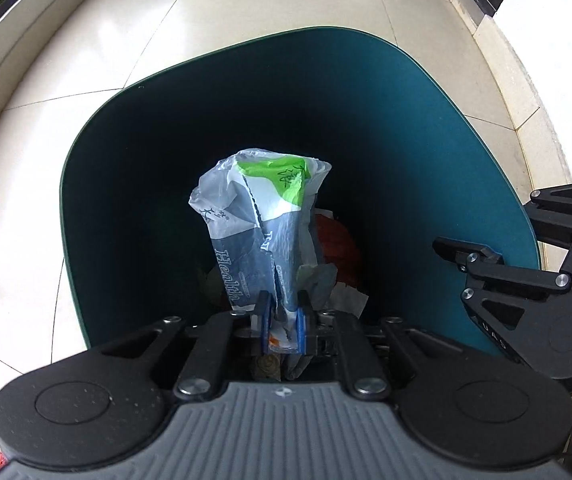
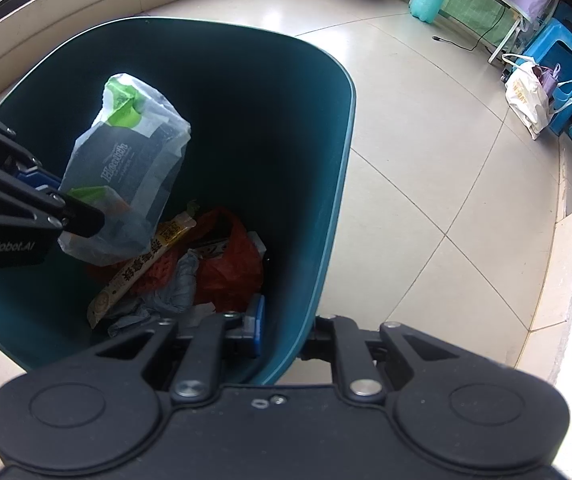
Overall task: Collect trash
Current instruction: 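Open the left gripper to drop the plastic wrapper into the wastebasket, then move the left gripper down to the red snack packet and grasp it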
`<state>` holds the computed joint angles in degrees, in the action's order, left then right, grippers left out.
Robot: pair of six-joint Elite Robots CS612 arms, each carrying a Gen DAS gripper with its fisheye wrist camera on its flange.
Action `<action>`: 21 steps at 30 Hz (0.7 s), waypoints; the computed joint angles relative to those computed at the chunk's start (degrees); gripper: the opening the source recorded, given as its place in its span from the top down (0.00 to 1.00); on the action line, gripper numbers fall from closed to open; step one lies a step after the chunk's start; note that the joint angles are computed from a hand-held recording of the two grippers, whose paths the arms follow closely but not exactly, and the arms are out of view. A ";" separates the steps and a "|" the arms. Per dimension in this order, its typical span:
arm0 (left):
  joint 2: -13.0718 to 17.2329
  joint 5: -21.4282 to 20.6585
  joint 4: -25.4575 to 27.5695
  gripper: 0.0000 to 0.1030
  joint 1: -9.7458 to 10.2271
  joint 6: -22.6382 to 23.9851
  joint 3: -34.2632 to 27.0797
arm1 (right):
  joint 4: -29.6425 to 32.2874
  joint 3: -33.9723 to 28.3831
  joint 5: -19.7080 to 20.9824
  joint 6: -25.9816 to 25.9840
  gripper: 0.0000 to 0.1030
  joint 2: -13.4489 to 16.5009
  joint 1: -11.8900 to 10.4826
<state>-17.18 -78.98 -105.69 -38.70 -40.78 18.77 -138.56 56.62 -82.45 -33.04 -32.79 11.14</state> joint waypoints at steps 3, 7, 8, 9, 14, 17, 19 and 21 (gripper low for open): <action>-0.31 -0.23 -0.74 0.74 0.05 -0.04 0.69 | 0.16 -0.19 -0.41 -0.22 0.86 0.09 0.08; -0.67 -0.15 -1.81 0.53 0.05 -0.37 1.52 | 0.12 -0.13 -0.22 -0.20 0.86 0.10 0.10; -1.47 0.18 -3.07 0.48 0.00 -0.40 3.09 | 0.19 -0.18 -0.11 -0.17 0.86 0.14 0.09; -2.22 0.80 -4.25 0.42 -0.12 -0.57 4.50 | 0.26 -0.24 -0.03 -0.16 0.86 0.17 0.08; -6.45 2.32 -8.53 0.39 -0.59 -1.27 11.52 | 0.56 -0.31 0.20 -0.37 0.86 0.14 -0.04; -9.82 4.45 -10.77 0.39 -1.20 -2.75 16.93 | 0.84 -0.49 0.15 -0.45 0.86 0.21 -0.05; -12.41 6.35 -12.65 0.39 -1.74 -4.31 21.23 | 0.94 -0.63 -0.05 -0.53 0.86 0.29 0.00; -15.21 8.42 -14.01 0.33 -2.37 -6.30 25.74 | 0.89 -0.63 -0.24 -0.84 0.86 0.30 0.05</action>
